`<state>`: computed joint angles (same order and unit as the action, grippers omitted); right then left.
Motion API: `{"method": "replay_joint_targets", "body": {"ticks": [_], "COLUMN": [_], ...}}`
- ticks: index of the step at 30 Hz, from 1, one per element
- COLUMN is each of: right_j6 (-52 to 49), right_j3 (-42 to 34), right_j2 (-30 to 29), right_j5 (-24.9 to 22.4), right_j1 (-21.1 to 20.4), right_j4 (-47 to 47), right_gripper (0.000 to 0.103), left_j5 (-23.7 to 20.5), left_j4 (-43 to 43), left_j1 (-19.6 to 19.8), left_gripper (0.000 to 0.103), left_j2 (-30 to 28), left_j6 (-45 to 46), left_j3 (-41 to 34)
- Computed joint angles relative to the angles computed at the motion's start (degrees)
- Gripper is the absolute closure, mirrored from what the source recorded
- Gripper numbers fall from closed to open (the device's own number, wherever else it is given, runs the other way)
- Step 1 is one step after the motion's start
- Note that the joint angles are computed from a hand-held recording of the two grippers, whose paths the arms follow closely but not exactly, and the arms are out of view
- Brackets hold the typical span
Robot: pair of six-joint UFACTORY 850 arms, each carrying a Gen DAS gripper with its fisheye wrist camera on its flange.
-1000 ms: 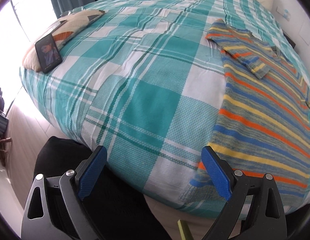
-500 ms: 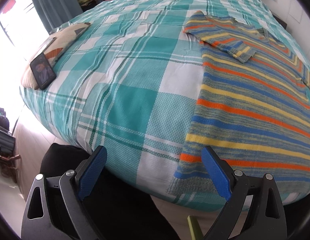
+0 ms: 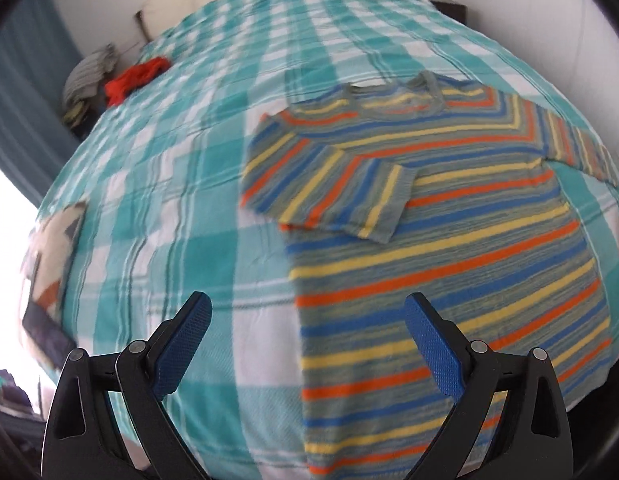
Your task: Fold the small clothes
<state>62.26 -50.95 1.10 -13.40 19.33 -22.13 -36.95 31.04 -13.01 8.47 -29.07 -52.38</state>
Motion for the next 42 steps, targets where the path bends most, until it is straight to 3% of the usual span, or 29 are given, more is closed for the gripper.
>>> {"method": "replay_joint_targets", "body": {"ticks": [2,5,6,7,8,9,12,16,19,21,27,36,38,40,42], "right_j6": [5.0,10.3,11.5,13.6,17.0,19.8,30.3,37.2,34.4,30.2,26.8,24.1,25.3,26.9,28.8], "right_j3": [2.2,5.2,6.0,6.8,7.6,8.1,9.4,9.3,8.1,7.5,6.0,5.8,6.0,6.2,6.4], "right_j2": [3.7,8.2,9.3,10.1,11.0,11.5,12.4,12.1,10.2,8.9,6.4,5.4,5.7,6.1,6.6], "right_j5": [-0.5,-0.2,0.2,0.4,0.4,0.3,-1.2,-4.0,-4.6,-3.2,-4.3,-6.6,-7.2,-8.0,-9.4], "right_j1": [2.0,6.0,7.6,9.2,10.9,12.5,17.1,21.2,21.4,20.8,22.1,21.7,21.4,21.5,21.7], "right_j4": [-4.8,-8.8,-10.0,-11.8,-14.9,-17.5,-27.8,-36.8,-35.4,-30.9,-28.7,-24.5,-25.0,-25.9,-27.1], "right_gripper": [0.028,0.028,0.028,0.028,0.028,0.028,0.028,0.028,0.028,0.028,0.028,0.028,0.028,0.028,0.028], "left_j5": [2.2,1.5,0.2,-0.4,0.9,2.1,5.2,7.0,4.2,2.8,3.3,5.6,7.2,10.8,12.0], "left_j4": [2.2,1.0,-2.1,-6.5,-10.7,-12.5,-18.4,-9.2,-6.8,-6.1,-0.5,0.7,-2.5,-12.0,-18.8], "left_j1": [-1.6,-1.6,-0.8,0.4,1.7,2.8,7.5,17.6,26.6,29.8,29.3,30.5,31.7,34.4,36.6], "left_gripper": [0.006,0.024,0.037,0.059,0.07,0.099,0.1,0.1,0.101,0.101,0.101,0.1,0.096,0.093,0.083], "left_j2": [-6.3,-16.3,-19.4,-21.6,-22.2,-21.7,-17.5,-11.5,-12.1,-13.4,-15.5,-17.3,-17.0,-15.2,-13.1], "left_j6": [2.7,6.0,7.9,10.3,11.8,11.2,10.5,-7.2,-17.1,-18.2,-21.3,-22.9,-20.7,-13.2,-7.3], "left_j3": [-3.2,-9.2,-11.4,-13.0,-13.3,-13.0,-11.9,-9.1,-8.7,-8.3,-5.5,-5.1,-4.9,-3.4,-1.7]}}
